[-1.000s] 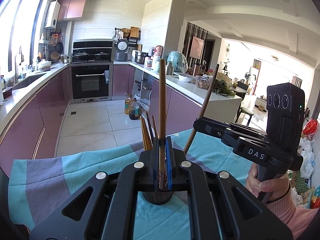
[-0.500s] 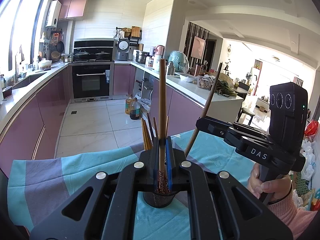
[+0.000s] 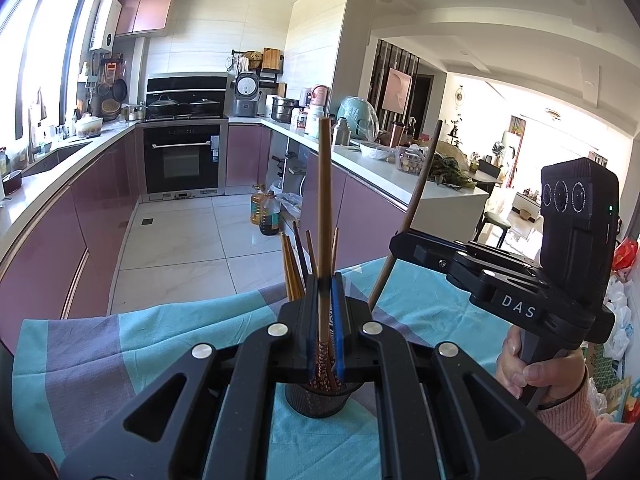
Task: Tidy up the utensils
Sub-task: 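Lower the chopstick tip into the mesh holder with the right gripper, then push the chopstick down among the others and open the right gripper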
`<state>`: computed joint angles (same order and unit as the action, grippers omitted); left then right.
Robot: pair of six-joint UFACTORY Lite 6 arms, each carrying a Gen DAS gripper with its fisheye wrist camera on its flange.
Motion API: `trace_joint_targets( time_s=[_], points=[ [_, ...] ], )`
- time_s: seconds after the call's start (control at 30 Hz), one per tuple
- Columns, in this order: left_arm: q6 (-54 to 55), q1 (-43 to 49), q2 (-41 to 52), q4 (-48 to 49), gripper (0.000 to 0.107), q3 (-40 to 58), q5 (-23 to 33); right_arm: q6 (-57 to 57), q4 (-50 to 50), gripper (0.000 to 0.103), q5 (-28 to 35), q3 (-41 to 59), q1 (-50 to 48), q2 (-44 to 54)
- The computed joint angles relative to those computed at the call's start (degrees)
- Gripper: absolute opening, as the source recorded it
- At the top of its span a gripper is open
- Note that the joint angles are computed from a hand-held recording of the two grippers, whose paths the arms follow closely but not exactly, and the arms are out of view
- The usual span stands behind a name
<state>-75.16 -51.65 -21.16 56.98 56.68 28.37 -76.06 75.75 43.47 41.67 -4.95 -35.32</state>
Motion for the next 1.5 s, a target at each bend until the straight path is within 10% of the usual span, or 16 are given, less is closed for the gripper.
trace_joint_targets(
  time_s=[1.5],
  points=[
    [14.18, 5.33, 5.98, -14.17, 0.007, 2.80, -3.30, 0.08, -1.29, 0.006, -5.81, 1.82, 5.18, 8.59]
  ],
)
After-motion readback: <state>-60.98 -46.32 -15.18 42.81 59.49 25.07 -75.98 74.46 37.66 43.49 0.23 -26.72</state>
